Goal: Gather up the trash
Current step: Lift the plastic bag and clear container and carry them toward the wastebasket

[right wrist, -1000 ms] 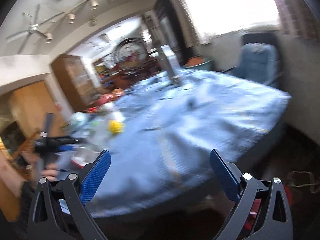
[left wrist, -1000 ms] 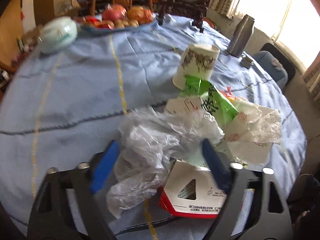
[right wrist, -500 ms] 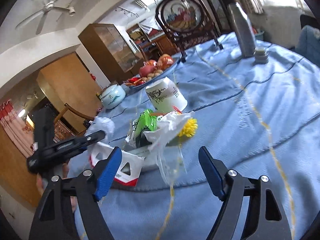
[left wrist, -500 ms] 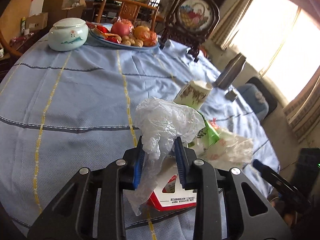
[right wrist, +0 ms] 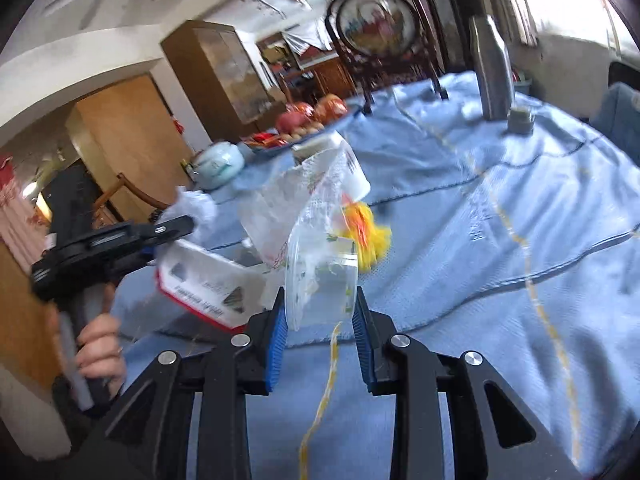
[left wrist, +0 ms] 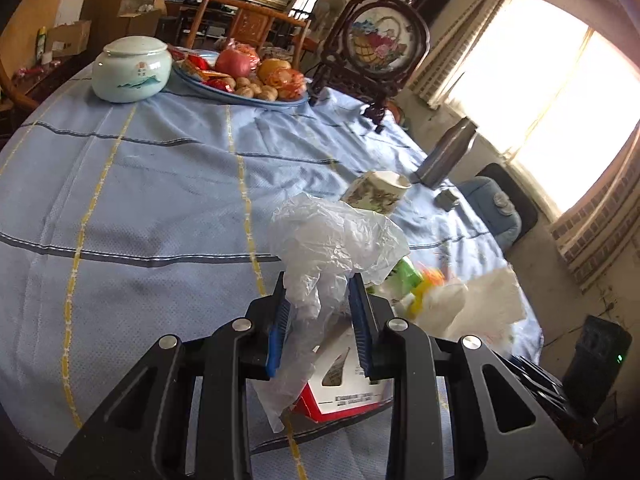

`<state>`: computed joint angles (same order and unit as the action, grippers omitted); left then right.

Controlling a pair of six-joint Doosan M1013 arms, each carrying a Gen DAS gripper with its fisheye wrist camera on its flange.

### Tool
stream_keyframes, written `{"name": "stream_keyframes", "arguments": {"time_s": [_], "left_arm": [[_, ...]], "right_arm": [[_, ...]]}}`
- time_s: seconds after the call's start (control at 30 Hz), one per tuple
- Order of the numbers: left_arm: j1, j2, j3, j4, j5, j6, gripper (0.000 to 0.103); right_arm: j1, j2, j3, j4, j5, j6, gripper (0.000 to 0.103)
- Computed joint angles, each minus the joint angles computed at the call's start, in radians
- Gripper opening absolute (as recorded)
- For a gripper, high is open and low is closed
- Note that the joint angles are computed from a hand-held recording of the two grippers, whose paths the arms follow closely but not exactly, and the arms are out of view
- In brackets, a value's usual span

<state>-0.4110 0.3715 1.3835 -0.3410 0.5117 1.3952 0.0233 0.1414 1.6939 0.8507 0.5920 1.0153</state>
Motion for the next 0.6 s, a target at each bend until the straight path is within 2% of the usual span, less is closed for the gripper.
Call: {"name": "stream_keyframes", "arguments": {"time_s": [0.1,0.23,0.27,0.3,0.37,0.47,0.53,0.6], "left_arm": [[0.000,-0.005,0.007,-0.095,-0.014,0.123,0.032],[-0.025,0.003,-0.013,0.081,0.004,0.002,0.041],[-0.024,0.007,-0.019,0.082,0.014,-0.003,0.045],[-0.021,0.011,-0.023,0.061,0.024,0.011,0.053],[-0.015,0.017,-0.030,0.055,0.037,-0.009,0.061],[-0.004,0.016,-0.025,0.000,0.028,0.019,0.060],[-0.001,0.012,-0.016,-0.009,0.014,0.020,0.057],[0.005,0.008,-0.008,-0.044,0.002,0.042,0.040]], "right_arm": [[-0.015,-0.035,0.038,0.006,-0.016,-0.008,0.031],[-0.028,-0.041,0.057,-0.029,-0.008,0.044,0.031],[-0.033,-0.041,0.062,-0.023,0.000,0.044,0.031],[-0.037,-0.041,0.065,-0.023,0.012,0.048,0.031],[-0.032,-0.042,0.070,-0.030,0.012,0.053,0.031],[-0.030,-0.039,0.073,-0.047,0.031,0.062,0.031],[-0.030,-0.040,0.079,-0.041,0.038,0.056,0.031],[-0.033,-0.043,0.087,-0.039,0.045,0.053,0.033]]}}
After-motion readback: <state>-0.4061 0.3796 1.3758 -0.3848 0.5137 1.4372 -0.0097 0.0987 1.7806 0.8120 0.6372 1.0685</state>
